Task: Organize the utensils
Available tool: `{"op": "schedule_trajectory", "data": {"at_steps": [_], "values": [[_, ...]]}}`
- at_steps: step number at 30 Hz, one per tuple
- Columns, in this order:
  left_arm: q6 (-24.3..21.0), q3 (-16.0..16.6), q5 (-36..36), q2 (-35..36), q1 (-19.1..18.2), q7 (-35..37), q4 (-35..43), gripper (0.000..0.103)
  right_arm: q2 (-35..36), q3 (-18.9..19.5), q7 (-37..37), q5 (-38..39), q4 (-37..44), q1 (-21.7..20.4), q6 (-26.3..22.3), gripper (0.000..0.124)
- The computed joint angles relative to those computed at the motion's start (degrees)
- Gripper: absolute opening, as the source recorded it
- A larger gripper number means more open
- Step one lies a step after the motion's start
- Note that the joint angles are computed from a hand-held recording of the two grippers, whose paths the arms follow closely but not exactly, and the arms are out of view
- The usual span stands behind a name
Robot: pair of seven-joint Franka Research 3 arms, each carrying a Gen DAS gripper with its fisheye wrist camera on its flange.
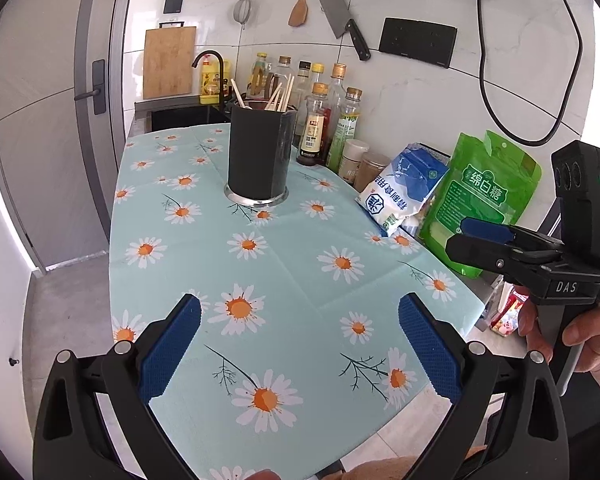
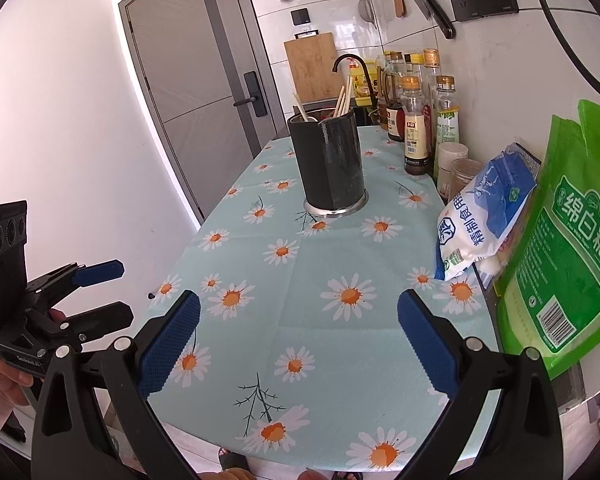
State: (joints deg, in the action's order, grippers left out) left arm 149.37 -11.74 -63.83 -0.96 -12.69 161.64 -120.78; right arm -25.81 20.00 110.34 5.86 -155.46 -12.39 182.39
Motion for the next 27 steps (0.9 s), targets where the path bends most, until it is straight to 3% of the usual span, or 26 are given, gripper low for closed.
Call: {"op": "schedule_trajectory", "data": {"at_steps": [5, 18, 27], "values": [[0.5, -0.1, -1.4, -0.3, -0.2, -0.3, -0.5, 0.097, -0.4, 0.1, 0.6, -0.3, -0.4, -0.4, -0.8, 0.098], [4.8, -0.2, -0.8, -0.8, -1.2, -4.1, -1.7, 0.097, 1.3, -4.6, -1.4, -0.2, -0.2, 3.8, -1.1, 0.098], [4.9, -0.1, 0.4, -0.7, -1.3, -6.0, -2.0, 0.097, 1.4, -5.3, -2.5, 0.6, -0.1, 4.4, -1.7, 0.098]]}}
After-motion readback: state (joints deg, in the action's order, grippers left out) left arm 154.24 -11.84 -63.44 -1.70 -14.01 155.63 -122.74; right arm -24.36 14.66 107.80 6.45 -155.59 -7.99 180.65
